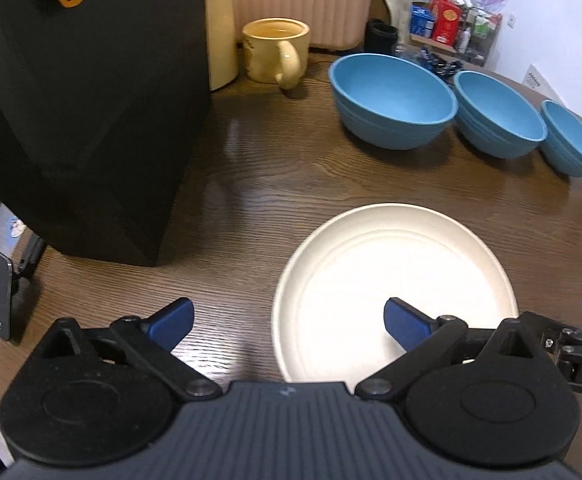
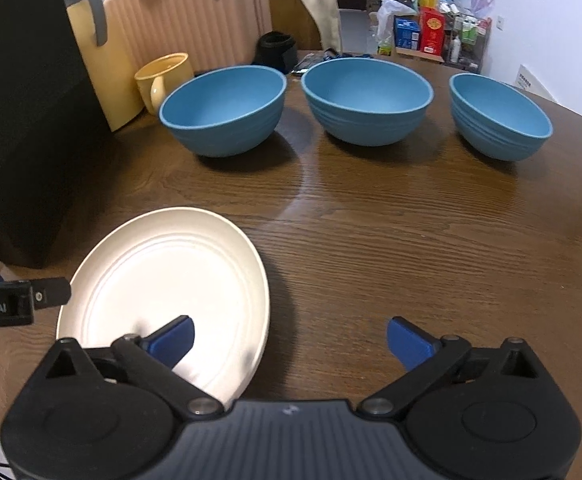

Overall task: Organize plates and bowls
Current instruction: 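Withdraw both open tools from the placed plates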

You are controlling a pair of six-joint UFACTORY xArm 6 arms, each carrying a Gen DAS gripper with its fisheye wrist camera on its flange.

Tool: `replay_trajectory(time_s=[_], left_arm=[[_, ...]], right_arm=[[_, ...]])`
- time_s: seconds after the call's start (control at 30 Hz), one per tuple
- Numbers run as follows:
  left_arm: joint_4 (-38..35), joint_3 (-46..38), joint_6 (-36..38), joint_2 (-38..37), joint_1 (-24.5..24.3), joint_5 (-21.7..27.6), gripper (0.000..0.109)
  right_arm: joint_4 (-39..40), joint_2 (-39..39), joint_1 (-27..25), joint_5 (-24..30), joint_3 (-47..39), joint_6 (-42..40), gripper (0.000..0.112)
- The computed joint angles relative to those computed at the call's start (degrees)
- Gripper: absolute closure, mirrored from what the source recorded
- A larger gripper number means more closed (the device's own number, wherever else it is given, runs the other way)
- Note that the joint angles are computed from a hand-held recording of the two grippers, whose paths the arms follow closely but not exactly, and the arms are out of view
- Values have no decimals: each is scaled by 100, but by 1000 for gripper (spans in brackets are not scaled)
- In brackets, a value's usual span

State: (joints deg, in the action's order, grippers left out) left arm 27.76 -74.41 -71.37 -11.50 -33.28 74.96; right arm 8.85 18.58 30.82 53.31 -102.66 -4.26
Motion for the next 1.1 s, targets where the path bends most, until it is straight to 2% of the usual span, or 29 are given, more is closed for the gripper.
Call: replay_trajectory(time_s=[0.5,1.1], left_arm=[[-83,-909,303,669,-255,-71,6],[-84,-3017,849,2297,-653,210,6]], right_arm=[[77,-776,-426,-536,967,441,9],[221,-1170,-1184,-757,1461,367,9]])
